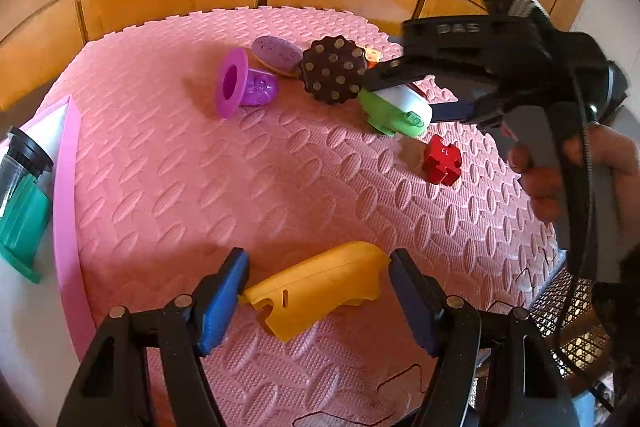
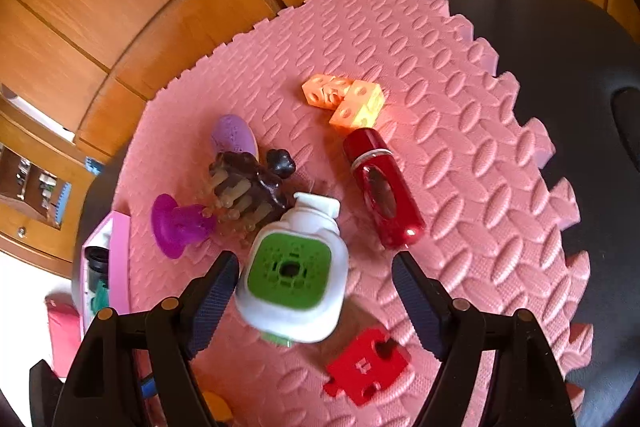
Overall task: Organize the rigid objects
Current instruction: 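Grasp the yellow piece with left gripper while right gripper grasps white-green bottle, then carry the yellow piece into the box and open the left gripper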
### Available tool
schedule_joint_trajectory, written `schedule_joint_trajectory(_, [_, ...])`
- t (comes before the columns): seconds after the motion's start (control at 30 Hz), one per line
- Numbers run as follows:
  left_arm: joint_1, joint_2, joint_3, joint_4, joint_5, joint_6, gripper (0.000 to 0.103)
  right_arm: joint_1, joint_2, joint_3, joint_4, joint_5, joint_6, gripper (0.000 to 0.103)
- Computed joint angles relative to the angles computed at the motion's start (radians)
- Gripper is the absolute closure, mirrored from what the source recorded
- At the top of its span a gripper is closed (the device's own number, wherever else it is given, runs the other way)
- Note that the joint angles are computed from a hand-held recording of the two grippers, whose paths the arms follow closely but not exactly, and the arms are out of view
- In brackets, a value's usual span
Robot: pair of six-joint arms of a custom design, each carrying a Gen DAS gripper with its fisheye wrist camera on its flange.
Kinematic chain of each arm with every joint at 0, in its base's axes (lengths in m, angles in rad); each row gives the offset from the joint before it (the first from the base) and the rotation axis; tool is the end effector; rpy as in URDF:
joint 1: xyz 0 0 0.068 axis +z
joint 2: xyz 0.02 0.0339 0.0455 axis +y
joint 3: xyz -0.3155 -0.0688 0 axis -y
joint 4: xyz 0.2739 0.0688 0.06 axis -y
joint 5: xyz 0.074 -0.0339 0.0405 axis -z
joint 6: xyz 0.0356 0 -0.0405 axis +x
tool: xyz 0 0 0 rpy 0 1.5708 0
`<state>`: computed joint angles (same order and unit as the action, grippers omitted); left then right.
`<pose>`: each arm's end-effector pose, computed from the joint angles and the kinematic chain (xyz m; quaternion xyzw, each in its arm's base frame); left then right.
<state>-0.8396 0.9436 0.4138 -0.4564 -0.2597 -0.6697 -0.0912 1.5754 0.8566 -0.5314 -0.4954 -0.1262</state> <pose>0.1145 -0.1140 0.1919 0.0434 0.9493 -0.1054 0.2931 0.3006 -0.0105 0.1938 -0.0559 0.9562 0.2238 0.1801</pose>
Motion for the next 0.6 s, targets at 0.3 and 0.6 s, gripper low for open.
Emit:
schedule_joint_trajectory(0.3, [-0.016, 0.019, -0.004, 0.02, -0.029, 0.006, 0.03, 0.074, -0.028, -0.042, 0.046, 0.075, -0.049, 0.05])
schedule_joint_trajectory(0.6, [-0.008, 0.017, -0.011, 0.035, -0.027, 0.018, 0.03, 0.061, -0.034, -0.048, 0.044, 0.072, -0.074, 0.05])
